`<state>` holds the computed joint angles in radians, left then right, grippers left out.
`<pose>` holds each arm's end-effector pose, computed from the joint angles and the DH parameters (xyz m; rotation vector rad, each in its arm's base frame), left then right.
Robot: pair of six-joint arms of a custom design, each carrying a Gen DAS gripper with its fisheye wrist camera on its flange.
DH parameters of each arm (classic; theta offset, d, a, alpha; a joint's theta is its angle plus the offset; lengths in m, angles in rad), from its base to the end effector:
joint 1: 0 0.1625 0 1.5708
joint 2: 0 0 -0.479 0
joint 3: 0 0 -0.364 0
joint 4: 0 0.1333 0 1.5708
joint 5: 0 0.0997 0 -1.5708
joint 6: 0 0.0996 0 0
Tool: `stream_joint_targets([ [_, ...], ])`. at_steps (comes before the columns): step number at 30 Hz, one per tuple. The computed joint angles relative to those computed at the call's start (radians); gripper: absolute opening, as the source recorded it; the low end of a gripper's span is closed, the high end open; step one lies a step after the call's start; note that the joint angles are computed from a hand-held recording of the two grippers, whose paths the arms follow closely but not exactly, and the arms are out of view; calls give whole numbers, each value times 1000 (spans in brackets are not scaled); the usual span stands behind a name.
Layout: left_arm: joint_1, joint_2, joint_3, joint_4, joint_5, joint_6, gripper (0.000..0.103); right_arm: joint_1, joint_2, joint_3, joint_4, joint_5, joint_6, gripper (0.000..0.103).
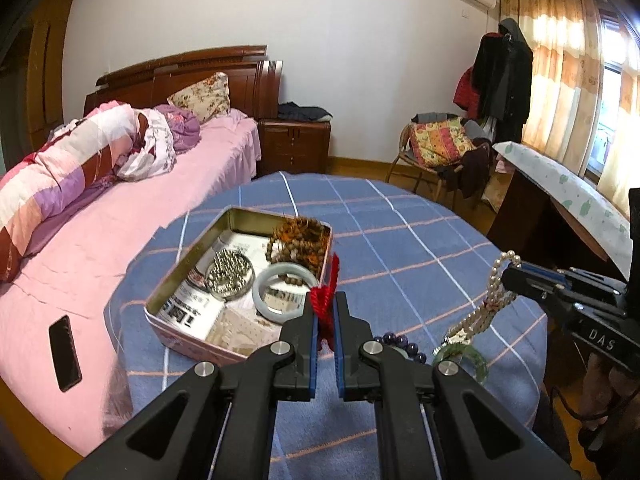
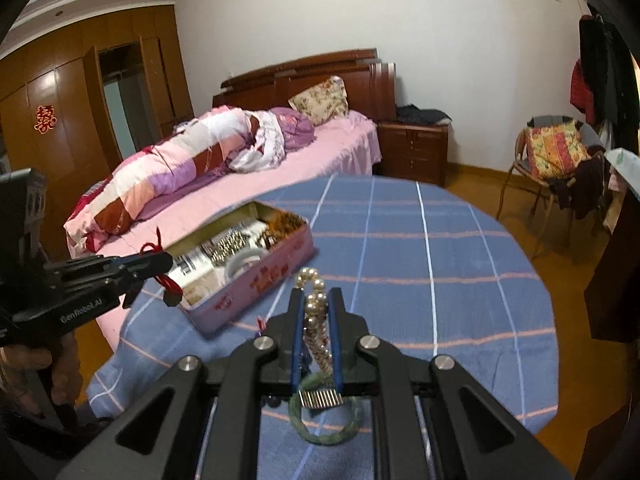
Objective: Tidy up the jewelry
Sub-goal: 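Grasp the pearl strand with jade pendant in the right tool and lift it, then carry the red tassel and pearl strand over the tin box and release both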
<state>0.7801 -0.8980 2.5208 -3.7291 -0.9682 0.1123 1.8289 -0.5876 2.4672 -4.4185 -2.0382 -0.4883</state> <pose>-0.1560 -0.4213 0.1539 0.9329 2.4307 -0.9393 0.1921 -0.3814 0.1130 0.5798 -2.2834 1.1570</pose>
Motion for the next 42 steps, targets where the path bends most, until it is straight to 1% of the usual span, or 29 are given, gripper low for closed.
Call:
stream_joint_targets([
  [7,-6,-51,-23,11,7,48,5,47,-27,-44,59,-2,-33,14],
  [13,10,-84,-68,24,26,109,5,75,-33,-90,118,22,-56,14],
  [16,29,-96,-96,33,31,131,5,84,-31,-120,154,35,-71,14],
  [21,62,-92,-131,34,44,160,5,93,-20,-176,229,47,-84,14],
  [30,118,-62,-174,63,48,163,5,93,10,-269,365,61,-78,14],
  [35,133,-50,-187,79,54,158,5,96,24,-293,405,61,-80,14],
  [42,153,-33,-199,97,60,148,5,93,46,-327,472,60,-60,14],
])
